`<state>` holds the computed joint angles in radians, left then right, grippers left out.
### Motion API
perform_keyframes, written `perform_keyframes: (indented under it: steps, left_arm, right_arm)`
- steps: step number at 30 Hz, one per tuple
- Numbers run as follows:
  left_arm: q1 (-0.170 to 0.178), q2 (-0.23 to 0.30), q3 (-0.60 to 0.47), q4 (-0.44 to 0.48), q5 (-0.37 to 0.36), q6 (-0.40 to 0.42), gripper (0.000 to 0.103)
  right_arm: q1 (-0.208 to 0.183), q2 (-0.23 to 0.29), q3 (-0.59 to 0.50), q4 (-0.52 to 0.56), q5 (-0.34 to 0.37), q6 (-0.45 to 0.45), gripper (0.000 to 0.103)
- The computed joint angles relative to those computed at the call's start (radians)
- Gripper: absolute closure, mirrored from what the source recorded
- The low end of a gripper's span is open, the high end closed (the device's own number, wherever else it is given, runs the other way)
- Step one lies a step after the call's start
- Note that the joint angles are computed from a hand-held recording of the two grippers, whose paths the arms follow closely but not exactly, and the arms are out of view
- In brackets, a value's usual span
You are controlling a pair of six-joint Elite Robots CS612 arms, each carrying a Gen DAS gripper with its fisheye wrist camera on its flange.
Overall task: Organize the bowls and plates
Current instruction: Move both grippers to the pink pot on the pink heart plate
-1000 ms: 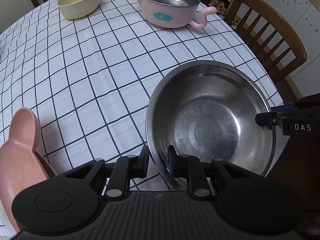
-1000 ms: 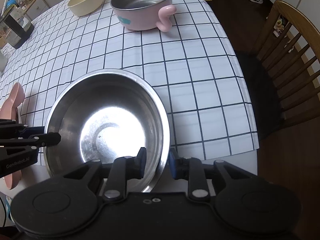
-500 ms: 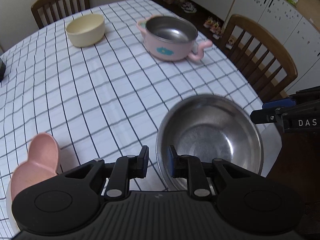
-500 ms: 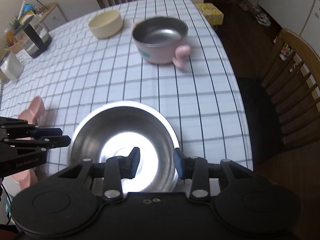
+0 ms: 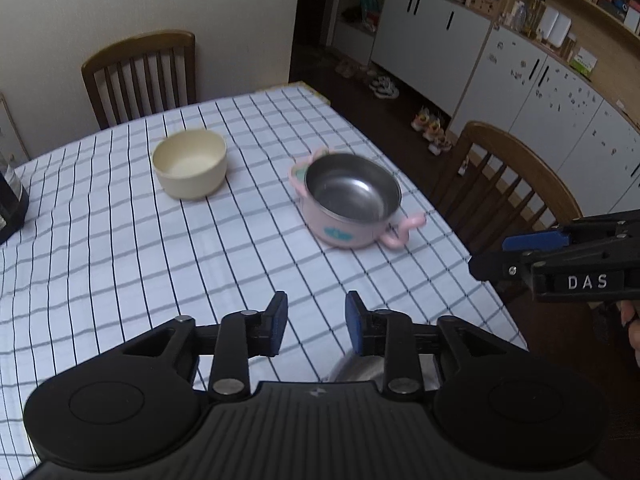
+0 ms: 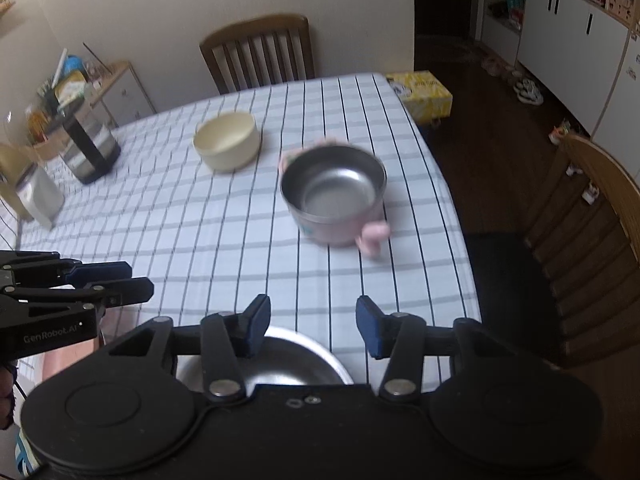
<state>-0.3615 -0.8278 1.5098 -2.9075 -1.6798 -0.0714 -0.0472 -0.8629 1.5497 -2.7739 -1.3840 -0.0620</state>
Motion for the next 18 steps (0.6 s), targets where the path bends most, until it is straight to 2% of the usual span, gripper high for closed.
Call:
perform_keyframes:
  steps: [1, 2, 3, 8, 12, 18]
  left_arm:
    - [-0.002, 0.004, -0.007, -0.008, 0.007, -0.002, 0.06]
    - [-0.004, 0.008, -0.015, -0.02, 0.016, -0.006, 0.05]
    - [-0.005, 0.013, -0.023, -0.034, 0.023, -0.009, 0.046]
    - [-0.011, 0.041, -0.076, -0.026, 0.036, -0.012, 0.046]
    - [-0.018, 0.068, -0.116, -0.03, 0.064, -0.016, 0.034]
    - [-0.027, 0.113, -0.175, -0.035, 0.105, -0.03, 0.026]
  right_arm:
    - [0.0, 0.004, -0.007, -0.006, 0.001, -0.003, 0.05]
    - [0.0, 0.007, -0.014, -0.013, 0.002, -0.005, 0.048]
    - [0.0, 0.011, -0.022, -0.015, 0.003, -0.006, 0.047]
    - [-0.003, 0.037, -0.066, -0.021, 0.001, -0.003, 0.039]
    - [-0.008, 0.06, -0.103, -0.023, 0.001, 0.008, 0.033]
    - [-0.013, 0.101, -0.162, -0.028, -0.018, 0.001, 0.022]
